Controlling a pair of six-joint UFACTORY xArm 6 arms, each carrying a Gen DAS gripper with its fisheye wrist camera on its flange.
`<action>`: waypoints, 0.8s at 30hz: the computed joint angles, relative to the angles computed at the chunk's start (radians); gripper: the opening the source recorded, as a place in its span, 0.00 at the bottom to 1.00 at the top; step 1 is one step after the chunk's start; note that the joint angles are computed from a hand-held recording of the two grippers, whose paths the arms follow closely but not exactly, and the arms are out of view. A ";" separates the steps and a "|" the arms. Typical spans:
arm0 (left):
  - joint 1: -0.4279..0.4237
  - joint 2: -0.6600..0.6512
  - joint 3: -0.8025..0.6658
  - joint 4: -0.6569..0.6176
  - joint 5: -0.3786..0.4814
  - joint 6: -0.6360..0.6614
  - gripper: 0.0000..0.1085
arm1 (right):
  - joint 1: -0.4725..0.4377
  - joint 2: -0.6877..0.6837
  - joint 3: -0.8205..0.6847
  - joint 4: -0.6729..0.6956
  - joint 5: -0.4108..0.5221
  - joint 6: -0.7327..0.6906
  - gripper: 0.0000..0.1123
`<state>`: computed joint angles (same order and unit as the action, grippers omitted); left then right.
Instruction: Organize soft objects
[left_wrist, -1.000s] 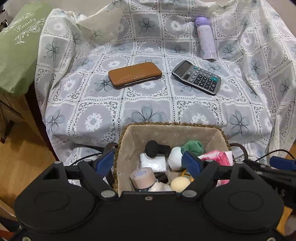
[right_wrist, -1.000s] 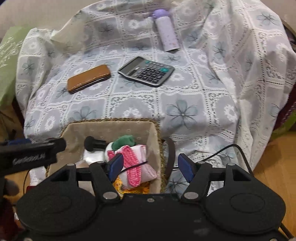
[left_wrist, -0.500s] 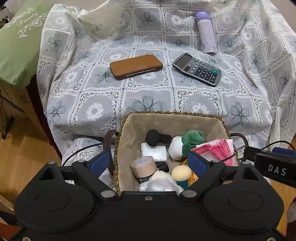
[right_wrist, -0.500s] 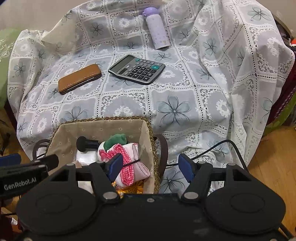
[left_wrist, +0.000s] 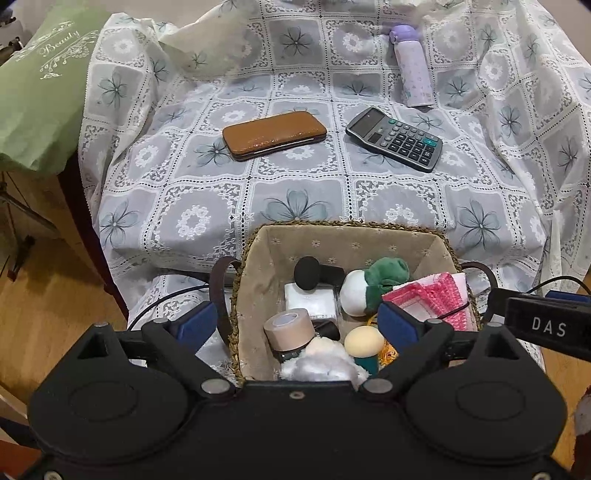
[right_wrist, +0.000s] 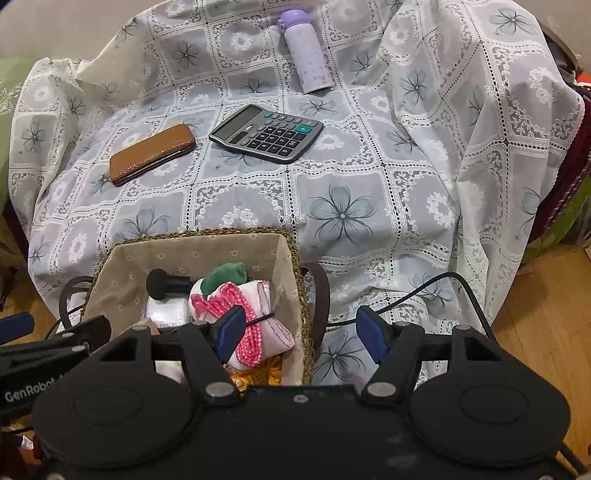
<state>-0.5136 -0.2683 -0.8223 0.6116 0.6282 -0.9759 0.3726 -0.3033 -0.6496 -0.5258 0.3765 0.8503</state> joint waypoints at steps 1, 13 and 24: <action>0.001 -0.001 0.001 0.000 0.001 -0.002 0.88 | 0.000 0.000 0.000 -0.002 0.001 0.001 0.58; 0.006 0.007 0.001 -0.092 0.006 0.062 0.88 | 0.004 0.004 -0.003 -0.006 0.007 0.007 0.58; 0.006 0.011 -0.003 -0.095 0.013 0.065 0.88 | 0.004 0.004 -0.001 -0.003 0.008 0.005 0.58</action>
<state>-0.5081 -0.2574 -0.8255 0.5163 0.6411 -0.9106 0.3762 -0.2993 -0.6508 -0.5283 0.3841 0.8552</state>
